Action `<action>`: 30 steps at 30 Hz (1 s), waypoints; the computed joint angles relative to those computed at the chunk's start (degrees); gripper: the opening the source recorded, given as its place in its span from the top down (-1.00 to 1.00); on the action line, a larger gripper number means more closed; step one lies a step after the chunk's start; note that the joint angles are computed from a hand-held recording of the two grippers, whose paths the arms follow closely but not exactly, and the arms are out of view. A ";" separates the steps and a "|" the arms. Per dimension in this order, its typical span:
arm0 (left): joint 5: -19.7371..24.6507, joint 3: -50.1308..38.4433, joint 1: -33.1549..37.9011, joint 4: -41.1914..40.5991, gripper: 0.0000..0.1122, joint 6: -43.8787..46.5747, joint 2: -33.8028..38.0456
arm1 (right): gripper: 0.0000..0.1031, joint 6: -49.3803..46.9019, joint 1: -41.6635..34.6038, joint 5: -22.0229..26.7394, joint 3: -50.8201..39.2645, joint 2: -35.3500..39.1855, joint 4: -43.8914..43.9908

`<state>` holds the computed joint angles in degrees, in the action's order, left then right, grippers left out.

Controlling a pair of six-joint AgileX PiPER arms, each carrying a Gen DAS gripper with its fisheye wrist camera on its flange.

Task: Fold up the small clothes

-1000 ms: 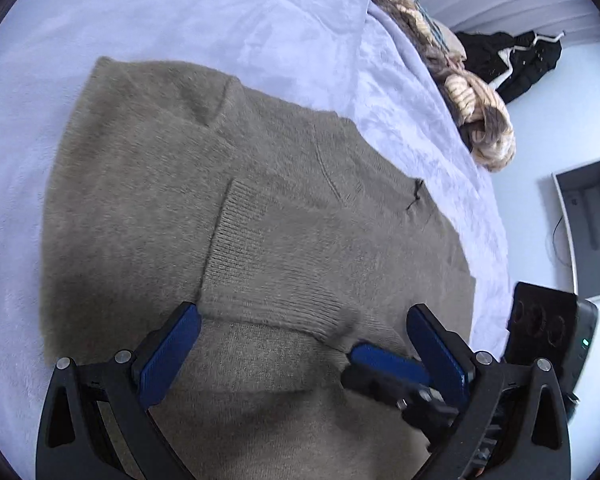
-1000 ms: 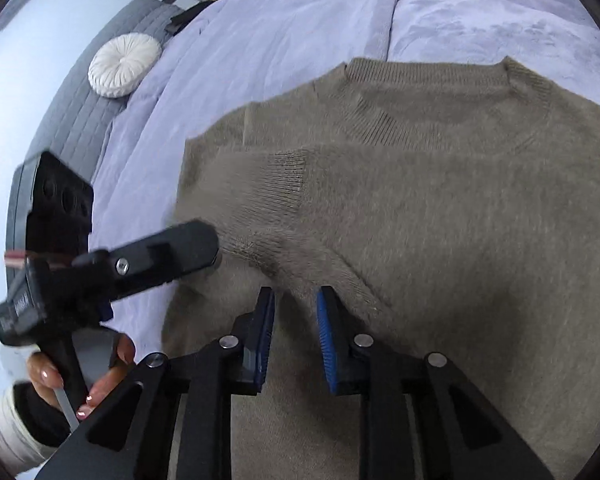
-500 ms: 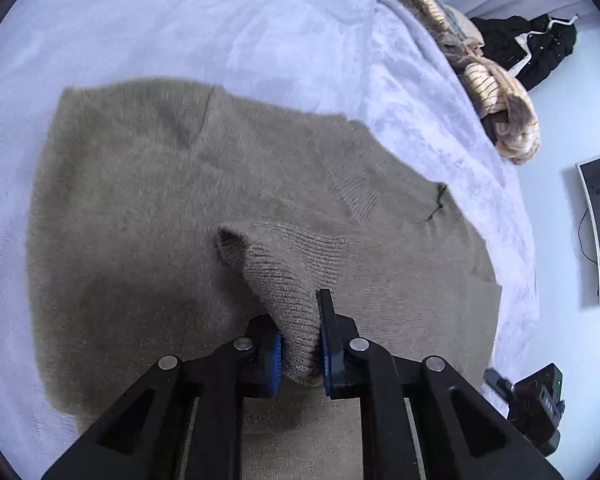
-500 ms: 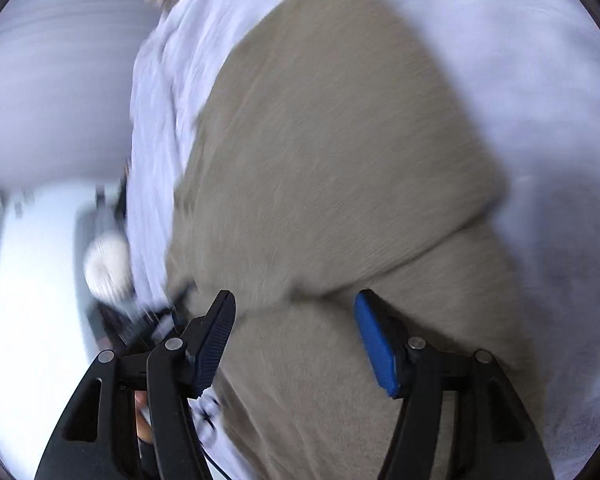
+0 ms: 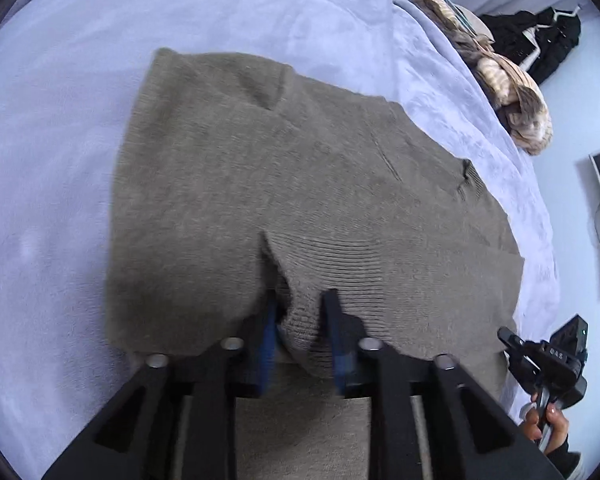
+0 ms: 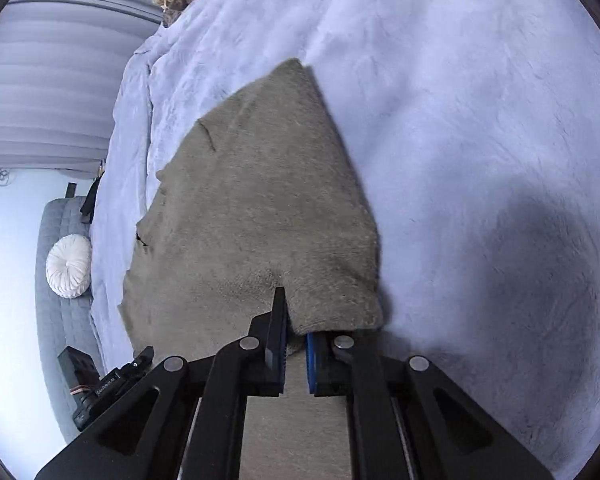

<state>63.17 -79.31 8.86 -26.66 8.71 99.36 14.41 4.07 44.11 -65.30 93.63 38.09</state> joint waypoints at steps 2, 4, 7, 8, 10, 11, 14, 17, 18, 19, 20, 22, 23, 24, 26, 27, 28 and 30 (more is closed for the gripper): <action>-1.23 0.68 0.40 2.53 -0.28 -0.98 -1.66 | 0.75 -3.22 -1.79 0.55 1.79 -0.82 4.17; -0.33 0.66 2.09 0.66 -0.29 1.53 -1.53 | 0.70 -4.86 -3.59 2.67 2.05 -1.04 5.82; 2.27 -1.98 2.17 0.38 -0.29 1.93 0.79 | 0.54 -5.26 -5.14 6.45 1.64 -2.24 4.73; 2.36 -2.55 1.83 0.38 -0.29 2.18 1.30 | 0.47 -4.57 -5.25 7.86 0.76 -3.33 2.92; 2.30 -3.19 1.15 -0.22 -0.29 2.67 2.03 | 0.32 -4.23 -5.36 8.77 -0.04 -6.90 -1.00; 2.24 -3.48 0.80 -0.72 -0.28 3.08 2.39 | 0.17 -3.08 -4.68 8.79 -1.55 -7.83 -4.01; 2.13 -4.41 -0.82 -0.64 0.29 4.02 2.91 | -0.18 -0.16 -4.57 9.55 -7.94 -4.55 -11.15; 3.10 -6.10 -2.83 1.68 0.81 3.68 3.94 | -0.18 -1.35 -6.63 10.09 -14.65 3.95 -10.04; 2.55 -6.07 -3.30 2.49 0.81 3.39 3.54 | -0.18 -0.95 -6.85 11.02 -16.98 6.84 -10.43; 2.35 -6.27 -3.60 3.03 0.81 3.06 3.16 | -0.11 -0.38 -6.78 12.23 -19.32 9.75 -10.48; 1.84 -6.30 -3.59 2.78 0.81 3.30 2.29 | 0.45 -0.71 -6.67 13.55 -21.52 11.83 -10.01; 0.80 -6.27 -3.54 2.13 0.81 4.41 1.16 | 0.78 -1.94 -5.30 14.88 -24.43 12.26 -11.54; 0.36 -6.51 -3.70 2.31 0.81 4.74 1.13 | 0.78 -2.83 -4.33 14.60 -25.21 11.34 -13.49; -0.42 -6.74 -4.21 3.34 0.81 4.79 1.39 | 0.79 -3.25 -3.64 14.51 -25.73 10.62 -15.57; -1.52 -7.26 -5.48 6.55 0.81 3.16 3.15 | 0.82 -2.31 -3.68 15.18 -26.38 11.10 -18.82; -2.63 -6.92 -6.19 8.94 0.81 1.79 3.98 | 0.82 -1.51 -4.35 15.42 -26.30 11.97 -19.34; -3.42 -6.54 -6.80 11.47 0.81 0.10 4.56 | 0.82 -1.10 -5.03 15.32 -25.89 12.49 -19.46; -4.22 -5.39 -6.08 12.06 0.80 -1.05 4.09 | 0.82 -1.07 -6.40 13.49 -22.96 12.13 -18.20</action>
